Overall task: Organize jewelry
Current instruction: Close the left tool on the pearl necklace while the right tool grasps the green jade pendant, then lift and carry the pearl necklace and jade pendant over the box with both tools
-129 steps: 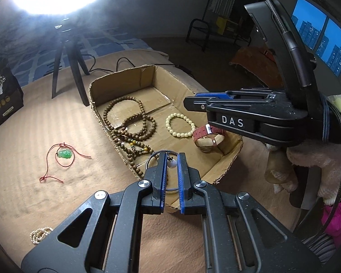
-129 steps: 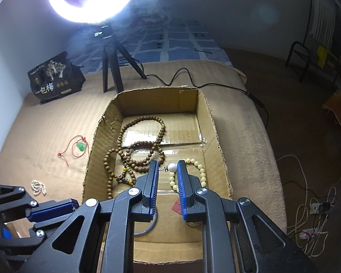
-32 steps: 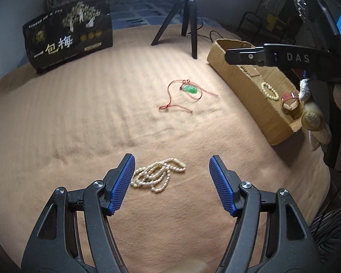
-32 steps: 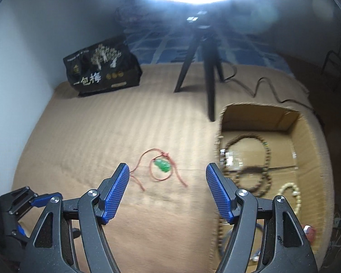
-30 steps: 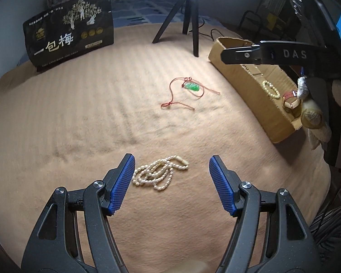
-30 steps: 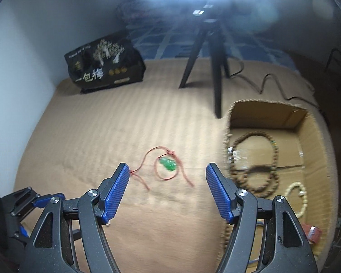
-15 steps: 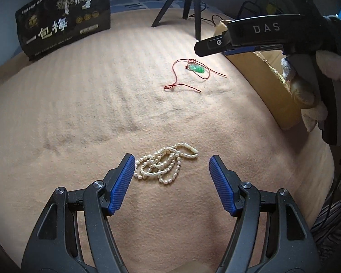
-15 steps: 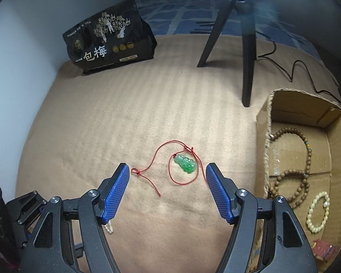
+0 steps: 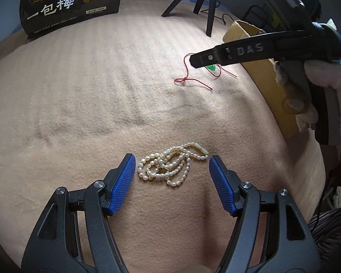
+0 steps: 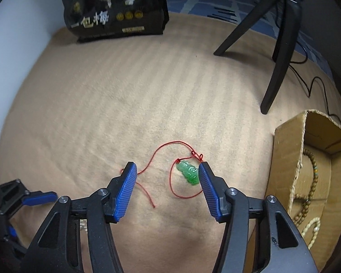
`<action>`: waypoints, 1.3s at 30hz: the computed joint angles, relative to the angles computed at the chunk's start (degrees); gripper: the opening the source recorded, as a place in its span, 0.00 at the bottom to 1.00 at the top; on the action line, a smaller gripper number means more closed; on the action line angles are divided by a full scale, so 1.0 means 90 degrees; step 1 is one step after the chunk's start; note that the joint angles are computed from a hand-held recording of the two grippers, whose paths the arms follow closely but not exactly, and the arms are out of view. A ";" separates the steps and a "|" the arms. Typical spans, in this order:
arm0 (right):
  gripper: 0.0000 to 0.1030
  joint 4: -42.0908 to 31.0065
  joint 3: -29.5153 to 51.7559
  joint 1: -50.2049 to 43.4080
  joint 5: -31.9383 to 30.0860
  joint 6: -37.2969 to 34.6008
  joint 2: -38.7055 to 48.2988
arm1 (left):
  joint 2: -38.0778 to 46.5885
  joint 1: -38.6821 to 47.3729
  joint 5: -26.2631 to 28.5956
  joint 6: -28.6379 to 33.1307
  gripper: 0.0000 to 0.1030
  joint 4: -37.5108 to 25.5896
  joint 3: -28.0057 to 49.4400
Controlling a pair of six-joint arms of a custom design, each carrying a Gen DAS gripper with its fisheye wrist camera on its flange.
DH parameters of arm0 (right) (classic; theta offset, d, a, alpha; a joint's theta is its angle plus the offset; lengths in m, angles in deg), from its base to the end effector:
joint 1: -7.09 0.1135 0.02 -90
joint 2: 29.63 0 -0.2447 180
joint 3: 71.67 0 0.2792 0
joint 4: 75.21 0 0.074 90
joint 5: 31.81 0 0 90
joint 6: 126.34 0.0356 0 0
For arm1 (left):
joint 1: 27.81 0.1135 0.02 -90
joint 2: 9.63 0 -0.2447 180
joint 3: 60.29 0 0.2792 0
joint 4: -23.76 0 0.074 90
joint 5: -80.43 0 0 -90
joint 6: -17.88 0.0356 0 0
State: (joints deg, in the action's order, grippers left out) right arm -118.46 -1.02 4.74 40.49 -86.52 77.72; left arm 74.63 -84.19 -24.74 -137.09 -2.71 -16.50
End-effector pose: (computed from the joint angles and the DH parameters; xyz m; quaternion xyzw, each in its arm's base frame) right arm 0.3358 -0.0029 0.0740 -0.4113 0.8943 0.0991 0.1454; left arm 0.1464 -0.2033 0.0761 -0.0990 0.9665 -0.1094 0.2098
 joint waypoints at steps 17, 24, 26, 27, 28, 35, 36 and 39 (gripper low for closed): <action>0.44 0.0742 0.0166 0.0435 0.0696 0.0310 0.0626 | 0.0584 0.0209 0.0092 0.0427 0.48 0.0108 0.0300; 0.15 0.0593 0.0058 0.0470 0.0549 0.0354 0.0549 | 0.0680 0.0150 0.0129 0.0552 0.23 0.0194 0.0314; 0.15 0.0618 -0.0103 0.0470 0.0517 0.0422 0.0412 | 0.0742 0.0144 0.0120 0.0584 0.19 0.0190 0.0362; 0.15 0.0627 -0.0103 0.0450 0.0494 0.0454 0.0420 | 0.0766 0.0148 0.0116 0.0595 0.18 0.0195 0.0381; 0.15 0.0636 -0.0136 0.0418 0.0458 0.0470 0.0400 | 0.0790 0.0157 0.0116 0.0605 0.17 0.0199 0.0399; 0.14 0.0481 -0.0157 0.0130 0.0175 0.0461 0.0283 | 0.0636 0.0116 0.0094 0.0468 0.09 0.0225 0.0279; 0.14 0.0464 -0.0216 0.0091 0.0136 0.0441 0.0207 | 0.0665 0.0165 0.0115 0.0497 0.09 0.0255 0.0300; 0.14 0.0471 -0.0434 -0.0029 0.0048 0.0339 -0.0016 | 0.0517 0.0106 0.0099 0.0398 0.09 0.0225 0.0230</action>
